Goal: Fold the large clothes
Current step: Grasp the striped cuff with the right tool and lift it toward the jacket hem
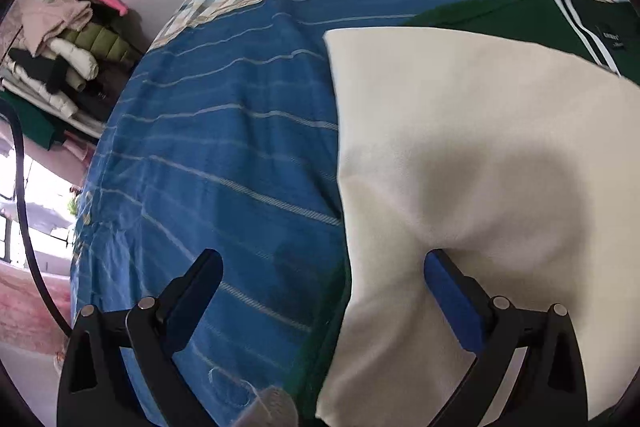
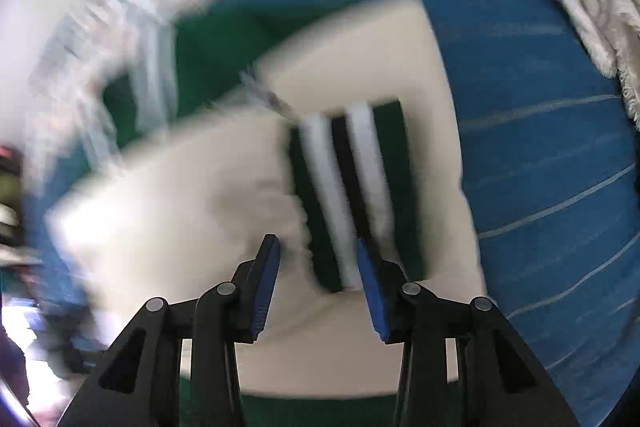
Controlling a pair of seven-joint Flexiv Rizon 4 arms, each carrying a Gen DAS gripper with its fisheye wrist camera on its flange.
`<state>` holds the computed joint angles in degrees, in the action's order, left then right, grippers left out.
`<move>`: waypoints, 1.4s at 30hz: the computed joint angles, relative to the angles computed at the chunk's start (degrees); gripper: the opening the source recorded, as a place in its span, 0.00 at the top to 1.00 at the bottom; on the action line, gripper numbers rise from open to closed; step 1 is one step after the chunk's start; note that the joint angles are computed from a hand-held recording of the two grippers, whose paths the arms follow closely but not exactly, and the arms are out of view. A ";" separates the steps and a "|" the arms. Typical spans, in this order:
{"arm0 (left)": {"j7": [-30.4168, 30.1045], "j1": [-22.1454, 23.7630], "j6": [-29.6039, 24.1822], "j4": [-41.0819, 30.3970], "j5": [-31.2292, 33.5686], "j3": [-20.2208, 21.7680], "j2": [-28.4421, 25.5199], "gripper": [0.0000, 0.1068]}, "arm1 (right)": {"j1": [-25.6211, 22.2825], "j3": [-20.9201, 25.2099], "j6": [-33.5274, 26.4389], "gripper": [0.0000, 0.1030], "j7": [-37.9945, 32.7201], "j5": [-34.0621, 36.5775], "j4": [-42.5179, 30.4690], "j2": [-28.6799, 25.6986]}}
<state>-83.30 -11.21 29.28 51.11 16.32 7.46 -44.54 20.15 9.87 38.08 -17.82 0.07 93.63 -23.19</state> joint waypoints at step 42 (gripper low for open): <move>-20.70 -10.64 -26.86 41.41 16.48 -10.94 39.83 0.04 | 5.70 5.70 -9.16 0.94 -16.08 49.72 39.70 46.91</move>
